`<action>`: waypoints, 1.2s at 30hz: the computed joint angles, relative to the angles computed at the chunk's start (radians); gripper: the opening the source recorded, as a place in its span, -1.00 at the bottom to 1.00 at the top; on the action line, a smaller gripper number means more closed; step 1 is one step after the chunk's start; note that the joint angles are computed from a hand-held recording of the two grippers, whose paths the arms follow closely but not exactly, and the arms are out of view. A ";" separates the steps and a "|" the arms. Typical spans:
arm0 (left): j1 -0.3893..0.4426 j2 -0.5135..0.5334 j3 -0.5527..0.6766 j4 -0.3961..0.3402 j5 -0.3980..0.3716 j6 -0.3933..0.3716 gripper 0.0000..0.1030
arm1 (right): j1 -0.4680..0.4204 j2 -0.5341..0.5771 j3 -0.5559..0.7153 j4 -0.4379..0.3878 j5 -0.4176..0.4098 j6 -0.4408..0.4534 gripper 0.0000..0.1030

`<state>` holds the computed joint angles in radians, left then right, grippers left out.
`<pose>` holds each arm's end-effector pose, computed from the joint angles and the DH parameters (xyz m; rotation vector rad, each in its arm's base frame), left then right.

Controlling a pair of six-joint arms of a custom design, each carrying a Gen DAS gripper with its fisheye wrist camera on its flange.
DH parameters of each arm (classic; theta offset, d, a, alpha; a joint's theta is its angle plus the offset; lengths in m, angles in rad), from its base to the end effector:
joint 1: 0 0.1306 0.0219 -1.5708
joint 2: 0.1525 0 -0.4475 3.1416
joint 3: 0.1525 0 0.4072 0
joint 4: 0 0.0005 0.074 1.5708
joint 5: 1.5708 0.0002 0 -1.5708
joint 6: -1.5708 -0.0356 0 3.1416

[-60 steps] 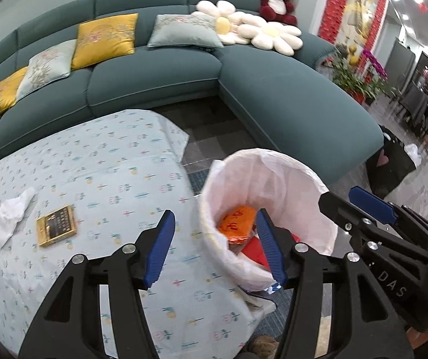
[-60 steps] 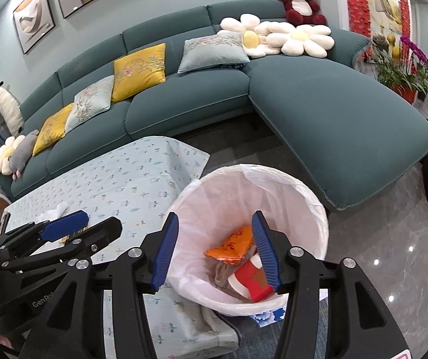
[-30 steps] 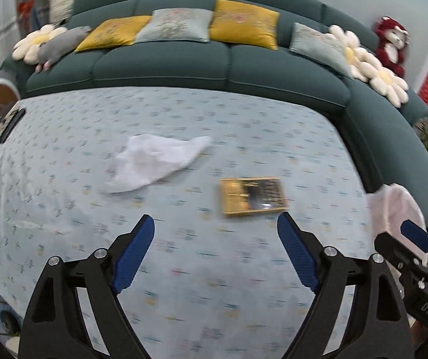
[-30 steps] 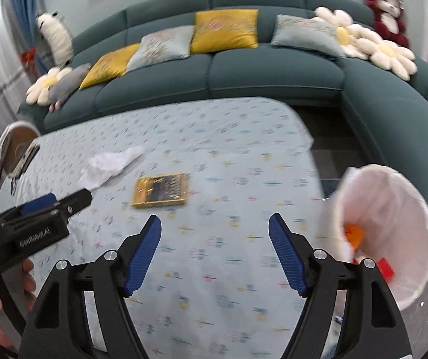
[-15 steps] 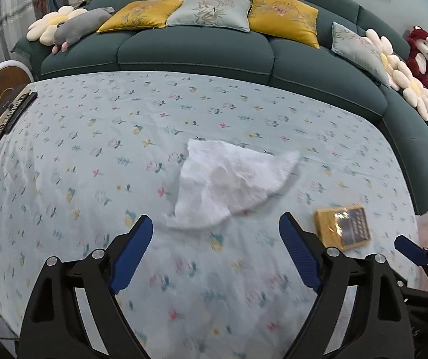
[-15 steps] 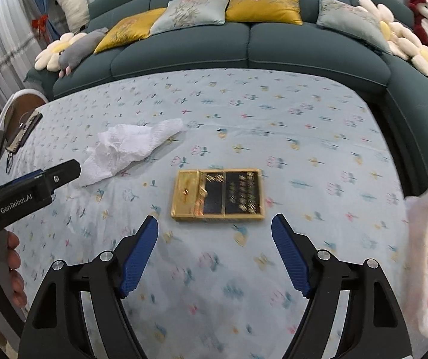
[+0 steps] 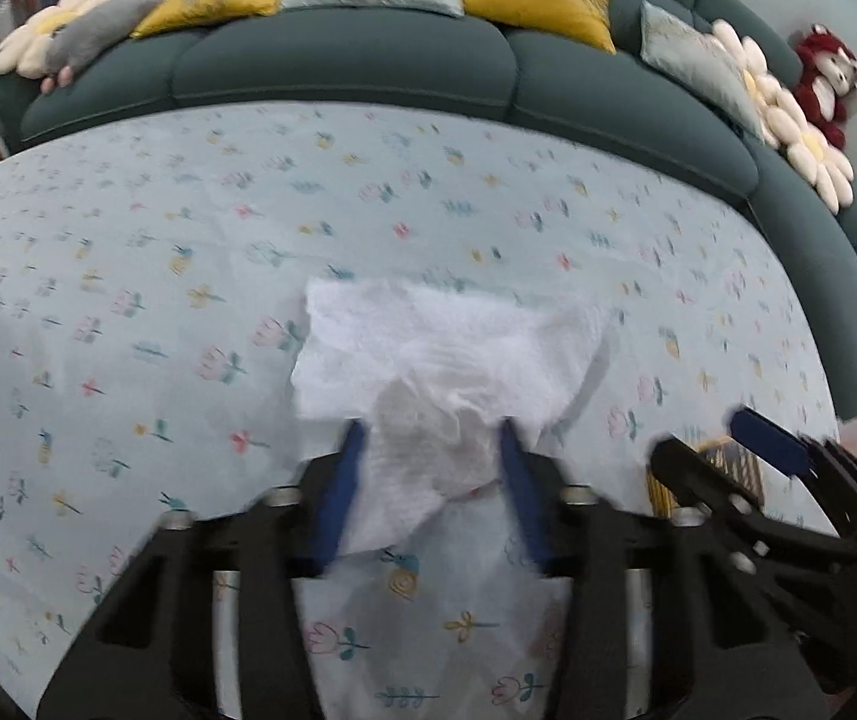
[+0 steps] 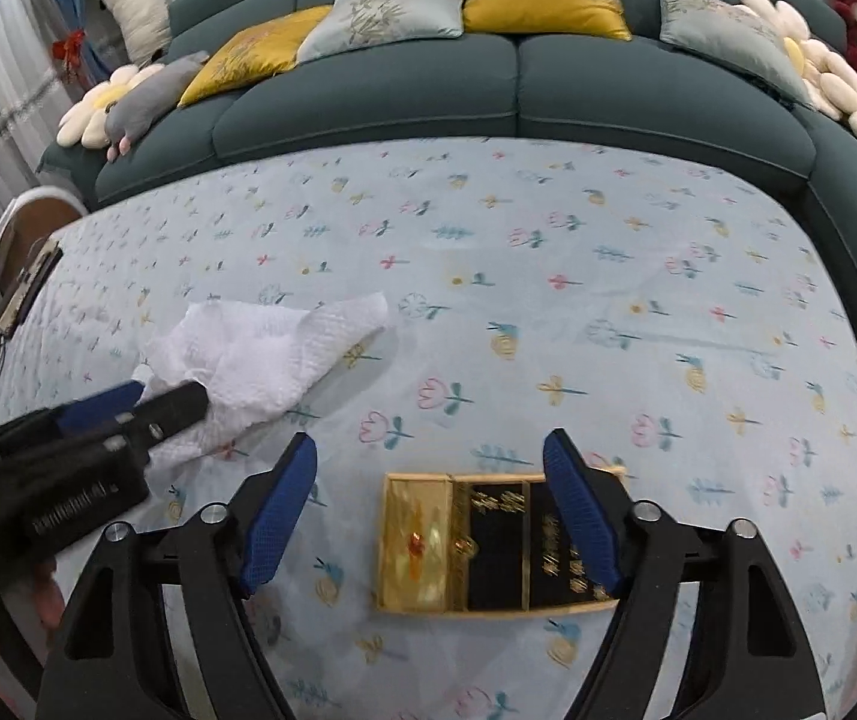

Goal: Collect trash
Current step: 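Grasp the white tissue with the left tool while the right tool grasps the gold card box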

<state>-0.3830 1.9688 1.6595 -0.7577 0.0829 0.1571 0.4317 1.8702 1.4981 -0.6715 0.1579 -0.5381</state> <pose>0.6448 -0.2635 0.2921 0.3284 2.6429 -0.2893 0.5942 0.2670 0.2907 0.1937 2.5933 0.1451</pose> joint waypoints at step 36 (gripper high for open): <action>-0.180 -0.201 -0.287 0.034 0.058 0.152 -0.88 | 0.012 -0.305 -0.388 0.053 0.007 -0.206 0.30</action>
